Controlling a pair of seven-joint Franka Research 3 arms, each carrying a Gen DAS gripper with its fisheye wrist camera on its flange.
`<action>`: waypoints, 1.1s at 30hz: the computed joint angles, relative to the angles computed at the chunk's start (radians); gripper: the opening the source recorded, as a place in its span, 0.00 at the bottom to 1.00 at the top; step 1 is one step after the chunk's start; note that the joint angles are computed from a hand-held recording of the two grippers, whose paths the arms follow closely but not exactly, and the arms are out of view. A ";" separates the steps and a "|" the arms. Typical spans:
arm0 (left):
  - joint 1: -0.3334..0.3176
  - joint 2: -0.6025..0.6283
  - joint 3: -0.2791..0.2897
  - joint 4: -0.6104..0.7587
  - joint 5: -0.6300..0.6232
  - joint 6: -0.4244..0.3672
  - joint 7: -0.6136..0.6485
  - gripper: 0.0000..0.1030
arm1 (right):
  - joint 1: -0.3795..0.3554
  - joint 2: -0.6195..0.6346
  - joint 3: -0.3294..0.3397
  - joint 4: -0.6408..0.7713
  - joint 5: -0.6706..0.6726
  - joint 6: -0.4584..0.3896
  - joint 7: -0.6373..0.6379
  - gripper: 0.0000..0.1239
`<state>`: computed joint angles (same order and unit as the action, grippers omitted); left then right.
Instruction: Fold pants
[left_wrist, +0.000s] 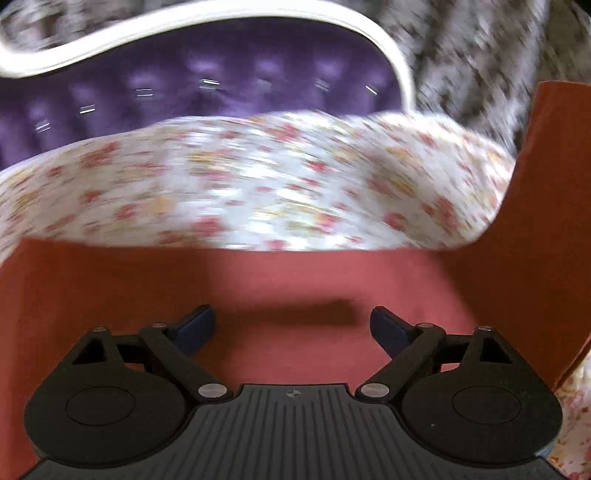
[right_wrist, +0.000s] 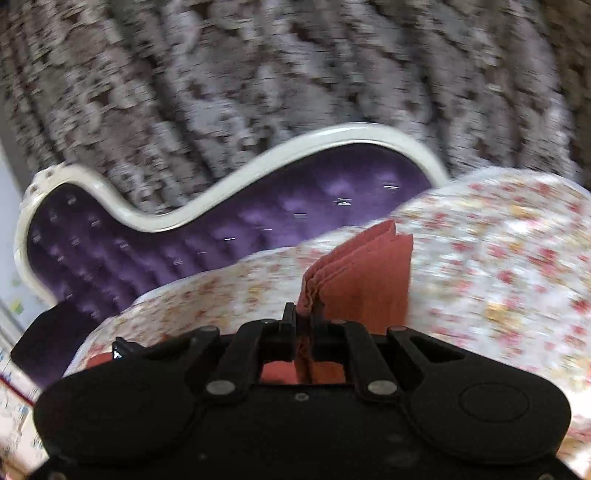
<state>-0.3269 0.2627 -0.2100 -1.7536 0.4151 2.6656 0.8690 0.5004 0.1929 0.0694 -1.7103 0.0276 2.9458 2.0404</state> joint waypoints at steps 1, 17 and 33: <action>0.012 -0.050 0.012 -0.061 -0.002 0.024 -0.031 0.89 | -0.008 0.032 0.033 0.042 0.037 0.005 -0.046 0.07; 0.196 -0.596 0.010 -0.577 -0.007 -0.070 -0.285 0.89 | 0.229 0.711 0.091 0.896 0.182 -0.344 -0.334 0.07; 0.177 -0.444 -0.024 -0.420 0.009 0.045 -0.220 0.89 | 0.191 0.339 0.071 0.246 0.292 0.009 -0.499 0.34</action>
<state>-0.1495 -0.1815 -0.2335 -2.1734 0.4240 2.7109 0.6487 0.6911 0.5315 0.1405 -1.4642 0.3196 2.9551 1.5413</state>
